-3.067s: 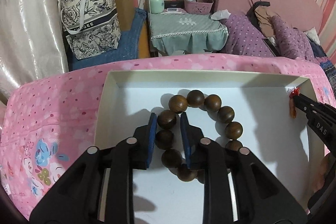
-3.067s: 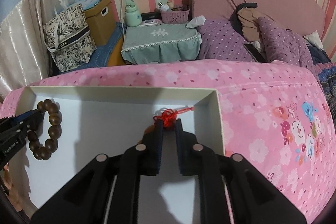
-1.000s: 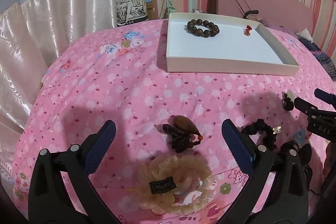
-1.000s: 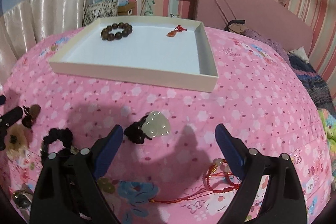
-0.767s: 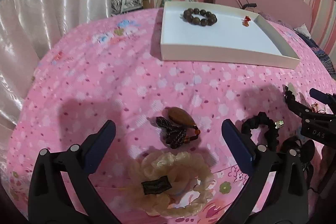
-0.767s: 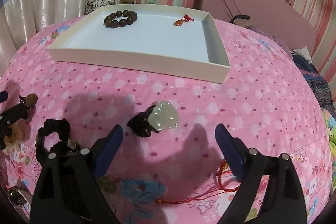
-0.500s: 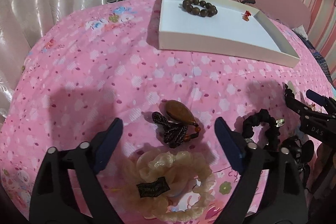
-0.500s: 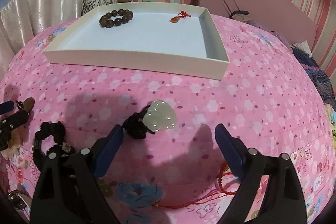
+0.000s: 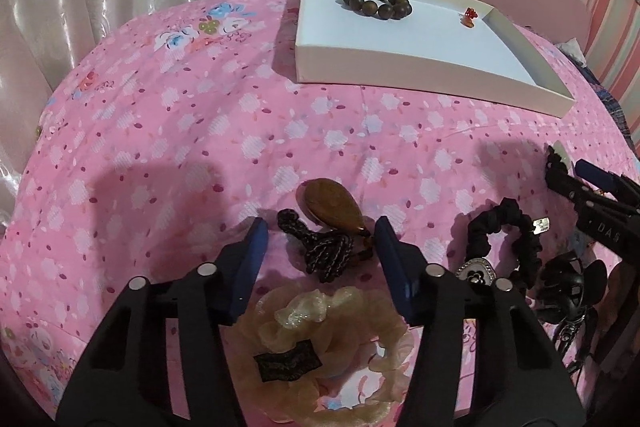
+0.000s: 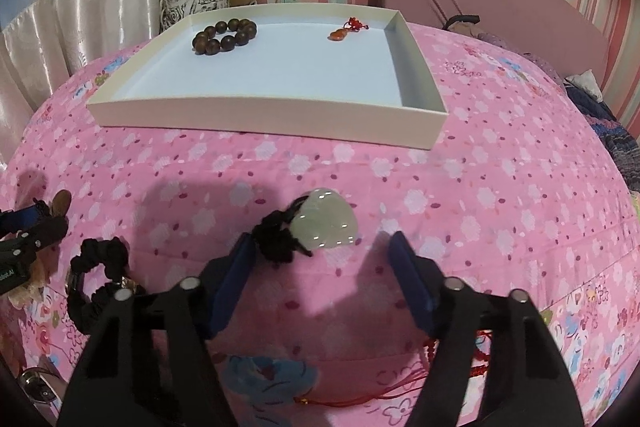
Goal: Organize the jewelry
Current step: 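Close the left tool on the teardrop pendant's black cord while the right tool grips the jade pendant's cord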
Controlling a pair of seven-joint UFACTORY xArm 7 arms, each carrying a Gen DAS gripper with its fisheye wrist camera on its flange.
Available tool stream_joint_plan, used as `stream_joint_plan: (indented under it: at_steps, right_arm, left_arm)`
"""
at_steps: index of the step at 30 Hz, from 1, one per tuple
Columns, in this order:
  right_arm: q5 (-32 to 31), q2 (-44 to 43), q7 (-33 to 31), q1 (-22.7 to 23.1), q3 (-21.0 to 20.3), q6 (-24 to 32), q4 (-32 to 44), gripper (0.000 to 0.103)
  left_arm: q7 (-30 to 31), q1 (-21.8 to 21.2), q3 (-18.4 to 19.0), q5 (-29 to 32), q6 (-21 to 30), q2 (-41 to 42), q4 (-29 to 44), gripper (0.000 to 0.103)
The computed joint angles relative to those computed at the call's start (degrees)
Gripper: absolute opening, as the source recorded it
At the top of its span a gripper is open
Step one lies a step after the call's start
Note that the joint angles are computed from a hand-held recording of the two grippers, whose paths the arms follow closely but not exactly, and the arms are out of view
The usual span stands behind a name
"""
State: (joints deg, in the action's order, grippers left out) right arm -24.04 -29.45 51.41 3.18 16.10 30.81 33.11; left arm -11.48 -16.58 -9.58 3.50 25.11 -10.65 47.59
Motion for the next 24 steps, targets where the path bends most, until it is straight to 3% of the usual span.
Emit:
stream_joint_plan:
  at_steps: [6, 13, 15, 21, 24]
  right_arm:
    - [0.0, -0.2, 0.0, -0.1, -0.1, 0.0, -0.1, 0.051]
    - [0.2, -0.5, -0.1, -0.1, -0.3, -0.3, -0.3, 0.048]
    - [0.8, -0.6, -0.6, 0.2, -0.8, -0.9, -0.6, 0.025]
    - [1.4, -0.7, -1.1, -0.1, -0.9, -1.3, -0.8, 0.024]
    - [1.8, -1.0, -1.2, -0.2, -1.0, -1.7, -1.0, 0.019]
  left_arm:
    - [0.5, 0.0, 0.5, -1.2, -0.3, 0.2, 0.1, 0.045]
    - [-0.5, 0.3, 0.2, -0.3, -0.8, 0.3, 0.0, 0.041]
    - [-0.7, 0.3, 0.2, -0.3, -1.0, 0.4, 0.0, 0.041]
    - [-0.4, 0.2, 0.3, -0.5, -1.2, 0.0, -0.4, 0.04]
    - [-0.2, 0.2, 0.5, -1.1, -1.2, -0.2, -0.5, 0.038]
